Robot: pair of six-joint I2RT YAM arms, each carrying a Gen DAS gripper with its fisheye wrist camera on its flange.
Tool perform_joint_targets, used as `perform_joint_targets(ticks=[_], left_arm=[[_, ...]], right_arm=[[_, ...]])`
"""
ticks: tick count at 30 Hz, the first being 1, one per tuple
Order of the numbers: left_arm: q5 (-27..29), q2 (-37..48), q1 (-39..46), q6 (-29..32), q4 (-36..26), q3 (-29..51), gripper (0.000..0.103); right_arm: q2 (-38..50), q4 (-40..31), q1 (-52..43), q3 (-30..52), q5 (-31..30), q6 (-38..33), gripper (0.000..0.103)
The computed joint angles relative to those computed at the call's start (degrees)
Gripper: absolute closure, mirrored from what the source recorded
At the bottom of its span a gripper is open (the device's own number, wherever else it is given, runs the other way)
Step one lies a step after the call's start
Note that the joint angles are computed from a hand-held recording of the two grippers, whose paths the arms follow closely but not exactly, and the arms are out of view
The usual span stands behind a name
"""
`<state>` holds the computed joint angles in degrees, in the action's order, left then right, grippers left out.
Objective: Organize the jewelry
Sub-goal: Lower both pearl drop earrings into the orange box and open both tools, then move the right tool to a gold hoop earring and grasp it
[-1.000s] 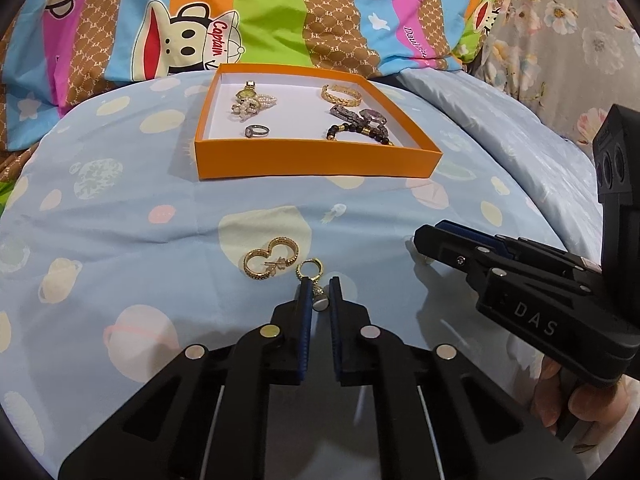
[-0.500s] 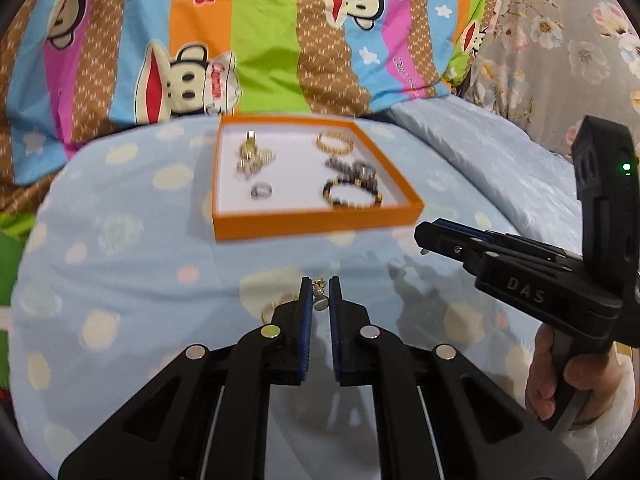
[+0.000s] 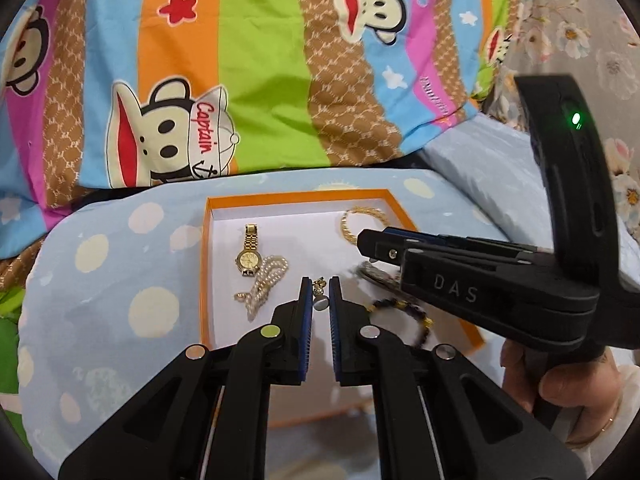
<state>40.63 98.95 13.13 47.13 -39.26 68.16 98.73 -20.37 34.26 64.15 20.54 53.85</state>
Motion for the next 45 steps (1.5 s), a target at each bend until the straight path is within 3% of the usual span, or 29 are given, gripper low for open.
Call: perform_joint_targets(ticks=[7,10,11,12,13,17,20,25,29,33,37,45], left_arm=[[-4.24,6.7,-3.57,-3.64,5.22,1.94,0.095],[-3.54,7.68,-2.99,-3.63,5.73,2.34,0.093],[-3.22,7.83,-2.62,-3.67,5.53,2.65,0.085],[-2.52,7.91,-1.96,-4.13,5.1,3.21,0.07],[-1.57,7.88,-1.28,-4.55,4.81,3.6,0.063],[4.29,5.93,4.22,-2.99,1.35,5.41,0.061],[7.43,3.53,9.72,0.61,-1.28,5.31,0.056],[8.49,2.7,18.1,11.53,-9.99,4.95,0.055],[6.2,1.0,23.58,21.29,-11.86,-0.83,0.055],[4.05,-0.15,27.24,27.3,-10.32,-6.08,0.055],[1.46,2.12,29.11,28.69,-10.55,-6.03,0.055],[0.13,6.27,32.3,28.52,-11.76,-1.74,0.055]], right_arm=[[7.83,0.05,-3.5,5.6,-3.21,-3.64,0.083],[7.68,0.73,-3.0,5.22,-1.1,-3.5,0.073],[6.74,1.84,-2.8,4.09,-0.53,-3.19,0.069],[5.2,3.16,-2.46,2.51,0.19,-2.69,0.068],[3.99,3.92,-2.24,1.49,0.74,-2.38,0.067],[-3.99,4.62,1.27,-4.26,5.39,0.21,0.063],[-10.31,2.01,7.03,-8.65,11.26,4.55,0.055],[-14.2,-8.93,20.84,-12.24,21.22,19.57,0.054],[-10.37,-14.35,28.69,-11.51,22.53,29.83,0.054],[-5.31,-14.78,33.55,-9.66,21.29,34.37,0.054],[-0.7,-14.37,35.55,-5.31,20.76,32.16,0.054],[10.14,-14.16,32.88,7.58,15.26,15.78,0.057]])
